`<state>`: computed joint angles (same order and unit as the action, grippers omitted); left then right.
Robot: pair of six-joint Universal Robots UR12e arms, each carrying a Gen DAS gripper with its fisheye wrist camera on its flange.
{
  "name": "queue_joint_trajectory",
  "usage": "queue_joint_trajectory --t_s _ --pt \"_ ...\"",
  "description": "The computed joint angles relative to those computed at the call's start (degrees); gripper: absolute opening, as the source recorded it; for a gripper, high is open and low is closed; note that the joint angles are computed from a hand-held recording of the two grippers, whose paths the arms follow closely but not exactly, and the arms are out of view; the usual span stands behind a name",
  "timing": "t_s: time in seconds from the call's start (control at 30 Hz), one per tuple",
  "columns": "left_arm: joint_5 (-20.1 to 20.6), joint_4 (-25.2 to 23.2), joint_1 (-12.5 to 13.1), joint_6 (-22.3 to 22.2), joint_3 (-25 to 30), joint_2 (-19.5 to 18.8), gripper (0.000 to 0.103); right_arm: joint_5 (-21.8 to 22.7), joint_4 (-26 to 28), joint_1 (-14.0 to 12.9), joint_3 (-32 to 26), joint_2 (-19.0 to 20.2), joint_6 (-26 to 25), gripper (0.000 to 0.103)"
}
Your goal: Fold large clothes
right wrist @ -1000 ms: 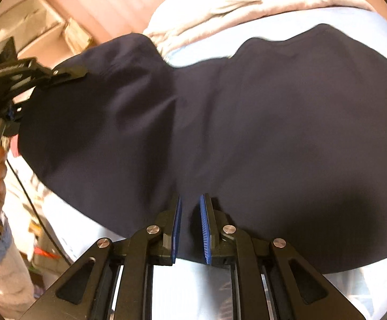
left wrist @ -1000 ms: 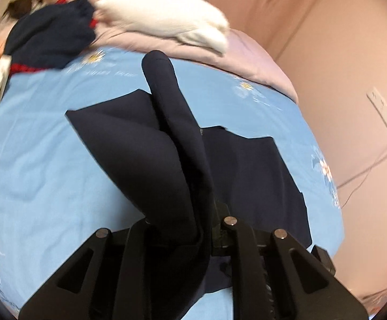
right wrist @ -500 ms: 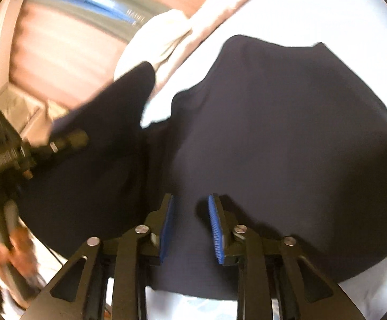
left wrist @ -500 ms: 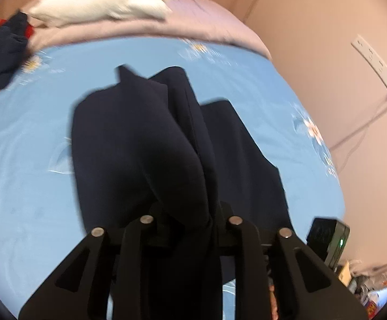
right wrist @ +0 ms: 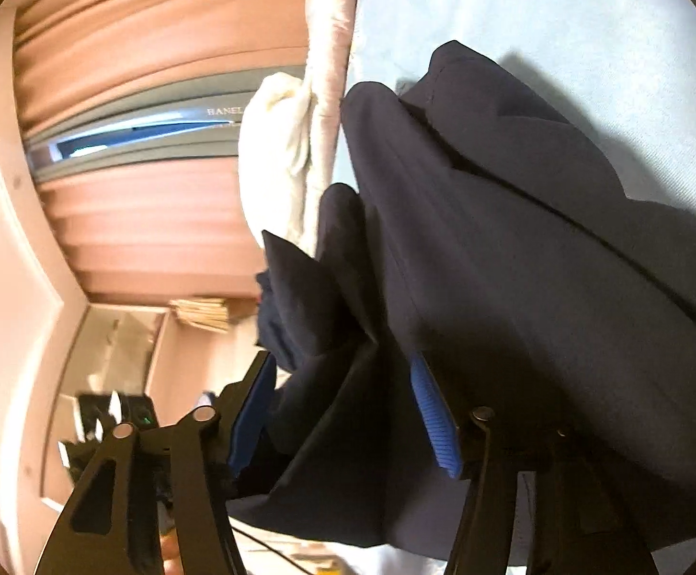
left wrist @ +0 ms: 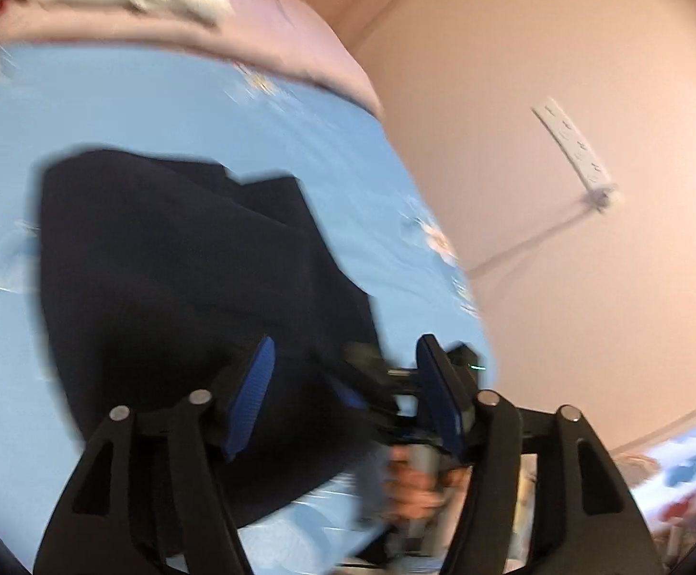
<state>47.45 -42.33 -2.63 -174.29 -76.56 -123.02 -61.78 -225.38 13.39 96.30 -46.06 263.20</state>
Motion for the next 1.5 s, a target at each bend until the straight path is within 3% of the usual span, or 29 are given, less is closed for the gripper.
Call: queue_joint_trajectory --t_s 0.07,0.17,0.3,0.6,0.73,0.77,0.83,0.87,0.93,0.97,1.1,1.27,1.5 --pt "7.26 3.78 0.06 -0.65 -2.29 1.24 0.064 1.54 -0.41 -0.8 -0.2 -0.49 0.13 0.073" --pt "12.0 3.18 0.39 0.31 -4.55 2.01 0.064 3.28 3.96 -0.98 -1.19 -1.7 -3.11 0.083" --pt "18.67 4.18 -0.15 1.85 -7.49 2.29 0.063 4.36 17.11 -0.48 -1.81 -4.4 -13.5 0.083" --pt "21.23 4.25 -1.0 5.07 -8.34 1.05 0.064 7.79 37.64 0.4 -7.24 -5.77 -29.26 0.083" --pt "22.06 4.34 -1.29 5.54 -8.34 0.89 0.065 9.23 41.25 0.47 -9.04 -5.65 -32.16 0.082" --pt "22.3 4.39 -1.37 5.67 -8.39 0.91 0.065 9.16 42.85 0.59 -9.54 -5.7 -34.01 0.079" --pt "22.28 4.47 -1.34 5.36 -8.62 1.01 0.065 5.49 47.45 1.19 -9.81 -6.44 -37.35 0.055" --pt "22.0 4.18 -1.24 5.1 -8.6 1.02 0.065 4.42 49.15 1.46 -10.06 -6.5 -38.72 0.049" --pt "21.03 3.36 -0.89 4.46 -8.54 1.1 0.065 1.12 52.47 2.1 -10.15 -6.93 -41.76 0.027" --pt "20.27 2.93 -0.68 3.96 -8.58 1.18 0.065 -0.55 53.3 2.35 -9.86 -7.31 -42.93 0.025" --pt "16.15 1.89 0.7 2.14 -8.93 1.87 0.066 -5.27 49.62 3.1 -8.05 -8.56 -45.63 0.017" --pt "16.43 3.51 1.29 0.97 -10.01 3.24 0.066 -7.84 40.01 2.84 -6.05 -9.89 -45.35 0.016" --pt "15.77 2.82 1.49 1.1 -9.78 3.17 0.066 -11.71 34.68 1.07 -2.08 -13.11 -45.23 0.016"
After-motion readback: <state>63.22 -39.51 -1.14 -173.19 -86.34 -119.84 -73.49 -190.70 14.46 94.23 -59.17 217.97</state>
